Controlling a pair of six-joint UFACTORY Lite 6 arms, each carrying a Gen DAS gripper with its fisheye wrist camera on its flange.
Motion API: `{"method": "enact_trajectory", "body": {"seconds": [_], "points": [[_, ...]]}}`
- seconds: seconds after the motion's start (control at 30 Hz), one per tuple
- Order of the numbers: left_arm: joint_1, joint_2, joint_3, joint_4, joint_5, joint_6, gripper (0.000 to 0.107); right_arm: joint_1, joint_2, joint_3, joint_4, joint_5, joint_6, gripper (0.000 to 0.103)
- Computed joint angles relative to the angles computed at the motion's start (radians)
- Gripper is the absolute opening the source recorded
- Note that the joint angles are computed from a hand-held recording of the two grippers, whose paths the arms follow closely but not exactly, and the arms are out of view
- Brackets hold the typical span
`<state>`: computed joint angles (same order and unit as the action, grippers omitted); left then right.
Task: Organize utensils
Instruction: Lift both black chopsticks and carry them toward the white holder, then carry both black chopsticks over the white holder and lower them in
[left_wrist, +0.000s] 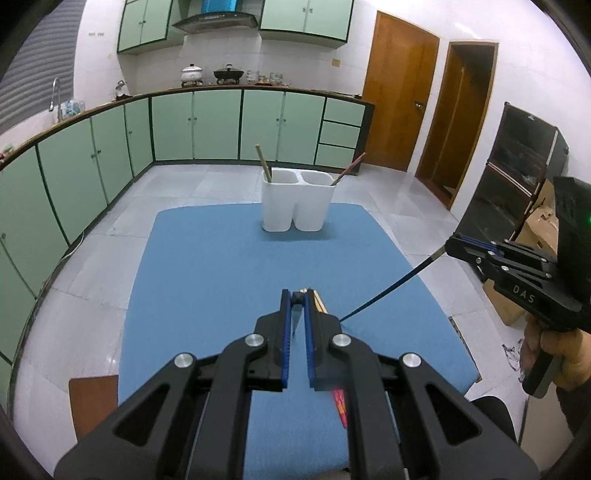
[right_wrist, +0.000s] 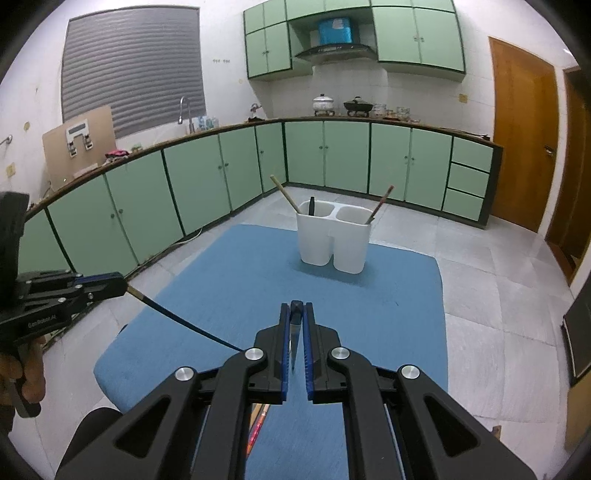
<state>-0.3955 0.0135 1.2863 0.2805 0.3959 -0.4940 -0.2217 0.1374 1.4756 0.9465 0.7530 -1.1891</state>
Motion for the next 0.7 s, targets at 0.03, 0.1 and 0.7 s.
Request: {"method": "enact_trajectory", "body": {"seconds": [0.03,0.1,0.7], "points": [[0.006,0.019,0.026,-0.022,0.007,0.028,0.006,0.008,0.01,0.016,-0.012,-0.001,0.013,0.007],[0.014,0.051,0.071,-0.056,0.021,0.067,0.006,0.024,0.054,0.085,-0.055,0.01,0.058,0.007],[0.066,0.288,0.53,-0.163,0.171,0.237,0.006,0.074,0.276,0.585,-0.245,0.155,0.331,0.007]]}}
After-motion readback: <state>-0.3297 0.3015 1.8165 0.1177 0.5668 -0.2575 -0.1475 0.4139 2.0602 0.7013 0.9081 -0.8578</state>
